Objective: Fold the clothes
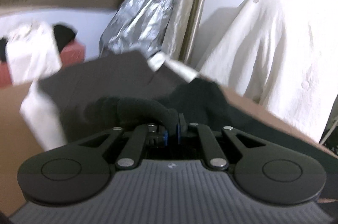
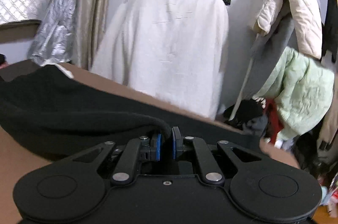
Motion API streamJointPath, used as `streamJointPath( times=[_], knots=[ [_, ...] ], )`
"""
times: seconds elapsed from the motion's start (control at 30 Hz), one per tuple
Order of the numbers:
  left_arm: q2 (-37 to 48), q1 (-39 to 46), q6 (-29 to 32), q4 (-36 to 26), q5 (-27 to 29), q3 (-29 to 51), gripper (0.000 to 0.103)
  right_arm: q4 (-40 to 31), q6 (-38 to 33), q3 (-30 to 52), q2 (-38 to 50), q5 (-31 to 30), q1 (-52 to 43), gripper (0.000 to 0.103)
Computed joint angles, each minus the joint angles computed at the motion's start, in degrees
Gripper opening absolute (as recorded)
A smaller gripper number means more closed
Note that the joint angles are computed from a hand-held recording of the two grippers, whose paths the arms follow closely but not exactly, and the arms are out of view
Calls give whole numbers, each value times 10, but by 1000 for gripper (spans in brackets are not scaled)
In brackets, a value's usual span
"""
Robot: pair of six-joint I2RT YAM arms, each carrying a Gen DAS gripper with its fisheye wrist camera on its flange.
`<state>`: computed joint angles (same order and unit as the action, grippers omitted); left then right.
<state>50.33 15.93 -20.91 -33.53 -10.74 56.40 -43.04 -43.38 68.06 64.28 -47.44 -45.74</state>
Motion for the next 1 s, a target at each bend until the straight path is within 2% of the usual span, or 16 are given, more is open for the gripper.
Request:
streamJointPath(
  times=[0.1, 0.2, 0.23, 0.27, 0.3, 0.33, 0.37, 0.43, 0.5, 0.53, 0.57, 0.63, 0.77, 0.87, 0.93, 1.0],
  knots=[
    [154, -65, -4, 5, -100, 152, 7, 9, 57, 107, 120, 73, 79, 10],
    [328, -101, 21, 42, -156, 308, 8, 56, 87, 195, 244, 132, 155, 11],
    [399, -106, 37, 35, -176, 372, 8, 98, 78, 195, 274, 182, 187, 13],
    [453, -108, 57, 25, -183, 421, 12, 133, 66, 202, 308, 229, 215, 18],
    [501, -115, 91, 2, -196, 468, 12, 163, 63, 208, 338, 265, 236, 33],
    [538, -122, 130, 1, -209, 495, 12, 186, 100, 190, 345, 268, 235, 52],
    [546, -130, 153, 0, -217, 493, 14, 209, 137, 174, 352, 270, 235, 57],
    [497, -125, 150, 39, -164, 411, 24, 249, 208, 144, 366, 266, 232, 61],
    [435, -116, 130, 88, -112, 318, 43, 269, 245, 102, 358, 187, 195, 66],
    [405, -112, 116, 114, -95, 275, 48, 277, 259, 87, 356, 158, 180, 71],
    [378, -111, 103, 143, -83, 233, 53, 283, 258, 85, 359, 165, 177, 72],
    [359, -121, 106, 167, -83, 200, 56, 275, 255, 101, 372, 166, 174, 73],
    [365, -168, 121, 152, -135, 195, 64, 266, 294, 112, 376, 136, 162, 73],
    [385, -197, 135, 139, -159, 215, 66, 337, 287, 73, 358, 206, 170, 73],
    [385, -217, 100, 114, -196, 233, 66, 377, 283, 55, 359, 311, 183, 73],
    [340, -231, 70, 136, -208, 196, 66, 341, 313, 85, 378, 311, 169, 73]
  ],
)
